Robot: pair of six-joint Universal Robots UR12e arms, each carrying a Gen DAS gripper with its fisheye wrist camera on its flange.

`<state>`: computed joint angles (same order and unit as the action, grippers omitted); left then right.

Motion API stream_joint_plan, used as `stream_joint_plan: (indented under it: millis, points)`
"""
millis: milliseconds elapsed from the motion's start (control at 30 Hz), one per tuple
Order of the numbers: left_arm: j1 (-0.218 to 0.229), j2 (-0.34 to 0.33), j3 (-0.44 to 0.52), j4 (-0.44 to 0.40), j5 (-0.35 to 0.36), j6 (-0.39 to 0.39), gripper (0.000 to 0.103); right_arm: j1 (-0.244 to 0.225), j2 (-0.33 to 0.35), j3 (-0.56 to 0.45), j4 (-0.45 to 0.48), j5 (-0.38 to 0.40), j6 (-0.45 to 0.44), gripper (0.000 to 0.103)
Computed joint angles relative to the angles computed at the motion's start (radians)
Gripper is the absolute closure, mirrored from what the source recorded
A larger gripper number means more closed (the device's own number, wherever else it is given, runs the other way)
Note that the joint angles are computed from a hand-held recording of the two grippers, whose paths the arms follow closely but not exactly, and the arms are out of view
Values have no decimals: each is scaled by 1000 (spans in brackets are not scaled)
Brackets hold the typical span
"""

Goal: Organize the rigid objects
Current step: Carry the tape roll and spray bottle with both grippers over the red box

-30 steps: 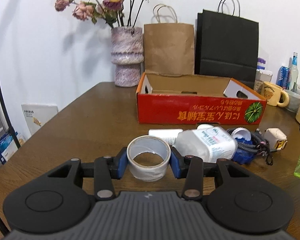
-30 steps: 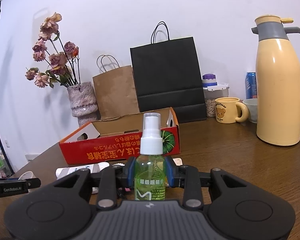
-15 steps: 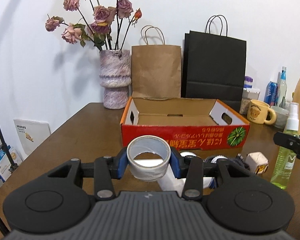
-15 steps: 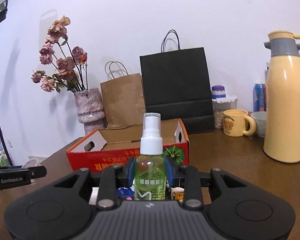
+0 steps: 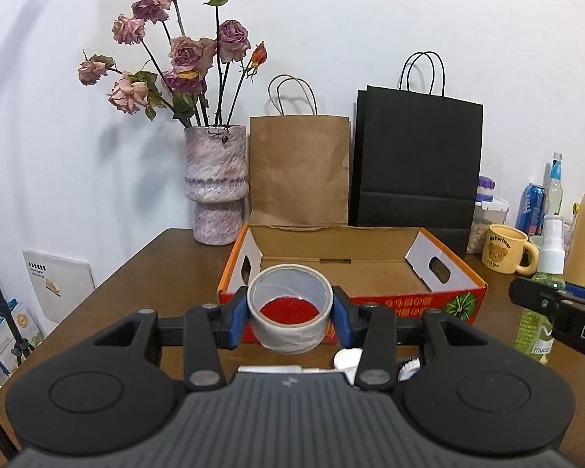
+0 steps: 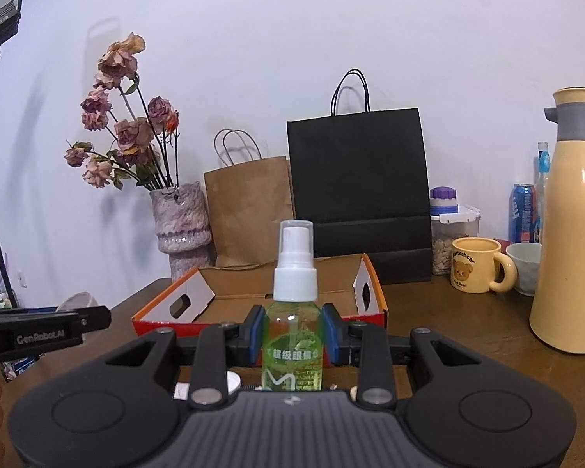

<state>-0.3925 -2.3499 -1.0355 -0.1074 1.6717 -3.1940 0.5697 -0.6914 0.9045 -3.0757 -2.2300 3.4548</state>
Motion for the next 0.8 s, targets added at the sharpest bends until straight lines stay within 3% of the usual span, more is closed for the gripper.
stream_joint_plan:
  millis: [800]
  points:
    - [-7, -185, 353, -155, 68, -87, 59, -60, 102, -224, 87, 52, -17, 73]
